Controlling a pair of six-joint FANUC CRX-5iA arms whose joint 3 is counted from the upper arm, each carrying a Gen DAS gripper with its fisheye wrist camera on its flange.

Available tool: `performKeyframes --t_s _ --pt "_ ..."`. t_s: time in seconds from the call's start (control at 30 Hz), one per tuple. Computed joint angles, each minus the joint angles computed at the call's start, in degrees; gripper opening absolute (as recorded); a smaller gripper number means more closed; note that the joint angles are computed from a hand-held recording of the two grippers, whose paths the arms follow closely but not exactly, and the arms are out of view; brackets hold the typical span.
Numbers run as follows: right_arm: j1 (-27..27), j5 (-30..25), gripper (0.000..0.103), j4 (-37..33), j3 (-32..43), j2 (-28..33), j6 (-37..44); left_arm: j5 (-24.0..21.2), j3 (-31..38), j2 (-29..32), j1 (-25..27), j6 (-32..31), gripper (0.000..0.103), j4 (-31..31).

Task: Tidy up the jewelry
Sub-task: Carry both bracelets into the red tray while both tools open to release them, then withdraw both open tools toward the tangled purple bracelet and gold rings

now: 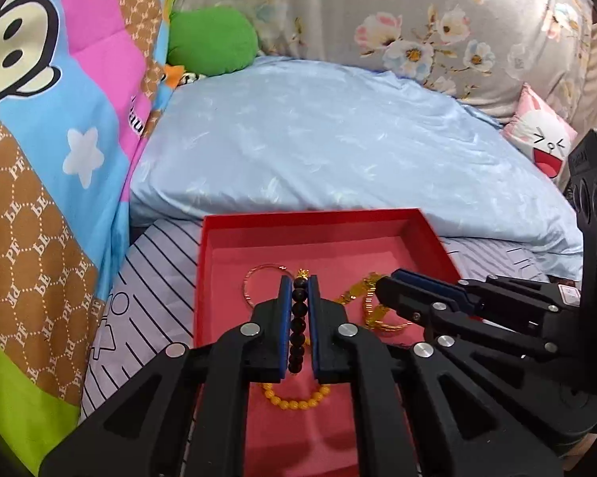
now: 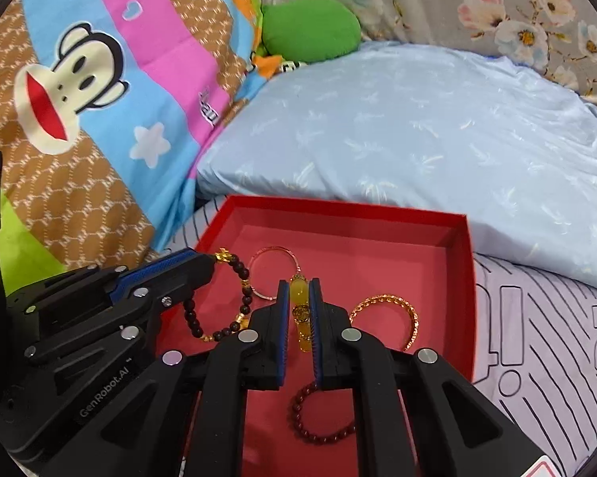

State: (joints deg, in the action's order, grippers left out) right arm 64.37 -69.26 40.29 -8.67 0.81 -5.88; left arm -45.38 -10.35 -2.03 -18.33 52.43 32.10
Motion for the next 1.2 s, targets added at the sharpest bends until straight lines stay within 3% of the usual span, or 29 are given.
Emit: performKeyframes --t_s 0.13,0.23,0.37,0.4,0.9,1.2 --pt "-1.3 -1.0 0.01 -1.4 0.5 1.3 1.5 0.6 1.2 1.7 0.0 2.8 0.008 -3.5" --pt "-0.8 -2.0 0.017 -0.3 0.1 1.1 0.6 1.8 0.8 1.5 0.1 3.4 0.008 -4.6" --pt "0.4 -4.1 0.034 1.9 -0.3 0.8 -0.6 4.0 0.5 0.7 -0.5 6.0 0.034 -8.1" --pt "0.8 -4.6 0.037 2.3 -0.4 0.7 -0.9 4.6 0.2 0.3 -0.7 6.2 0.036 -8.4" --pt "8.6 -10.8 0.038 5.9 -0.5 -1.3 -6.2 4.4 -3.5 -6.6 -0.6 7.5 0.036 -10.6" --pt "16.2 -16.9 0.038 6.6 0.7 -1.6 -10.2 2.1 -7.8 -13.4 1.7 5.0 0.036 -8.0"
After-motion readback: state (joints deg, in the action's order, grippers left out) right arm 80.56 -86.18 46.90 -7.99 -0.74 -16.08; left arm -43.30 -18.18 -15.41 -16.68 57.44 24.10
